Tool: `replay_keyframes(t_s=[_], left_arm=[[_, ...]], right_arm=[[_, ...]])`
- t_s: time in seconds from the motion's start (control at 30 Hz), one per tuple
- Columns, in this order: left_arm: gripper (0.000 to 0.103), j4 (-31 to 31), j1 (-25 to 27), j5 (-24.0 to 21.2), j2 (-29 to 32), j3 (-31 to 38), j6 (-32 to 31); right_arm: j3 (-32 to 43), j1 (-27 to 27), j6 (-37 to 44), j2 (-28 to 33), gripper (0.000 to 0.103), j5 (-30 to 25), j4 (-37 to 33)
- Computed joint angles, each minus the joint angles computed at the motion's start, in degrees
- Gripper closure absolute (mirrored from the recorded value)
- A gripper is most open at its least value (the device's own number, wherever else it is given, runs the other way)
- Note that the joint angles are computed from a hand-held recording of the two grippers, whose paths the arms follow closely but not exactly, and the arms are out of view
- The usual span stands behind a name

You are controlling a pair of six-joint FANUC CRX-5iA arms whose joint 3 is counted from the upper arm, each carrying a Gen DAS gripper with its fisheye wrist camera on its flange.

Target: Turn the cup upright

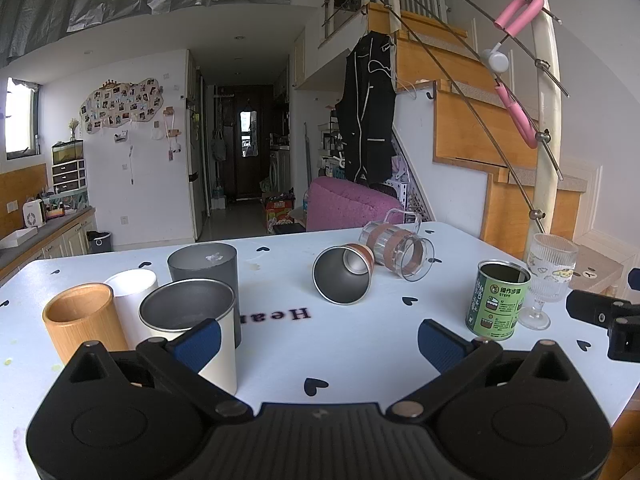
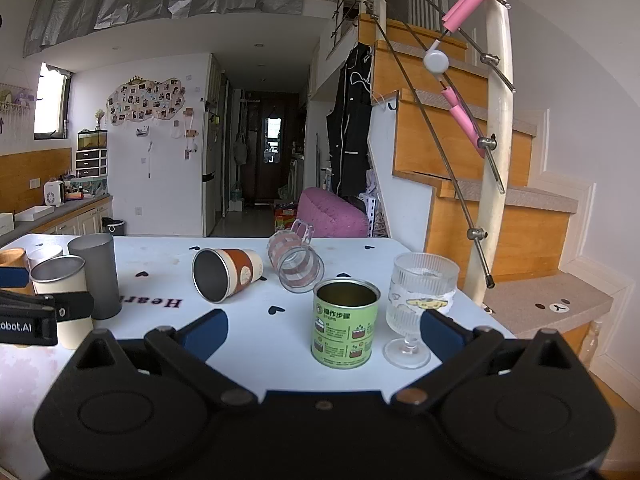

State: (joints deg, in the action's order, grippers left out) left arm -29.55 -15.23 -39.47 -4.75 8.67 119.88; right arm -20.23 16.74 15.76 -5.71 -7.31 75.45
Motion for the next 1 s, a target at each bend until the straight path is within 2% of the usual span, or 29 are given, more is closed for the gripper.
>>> replay_keyframes(t_s=[1.0], left_arm=[[0.000,0.1,0.0,0.0,0.0,0.0,0.0]], right_arm=[[0.0,0.2,0.7,-0.1,0.000,-0.2,-0.7]])
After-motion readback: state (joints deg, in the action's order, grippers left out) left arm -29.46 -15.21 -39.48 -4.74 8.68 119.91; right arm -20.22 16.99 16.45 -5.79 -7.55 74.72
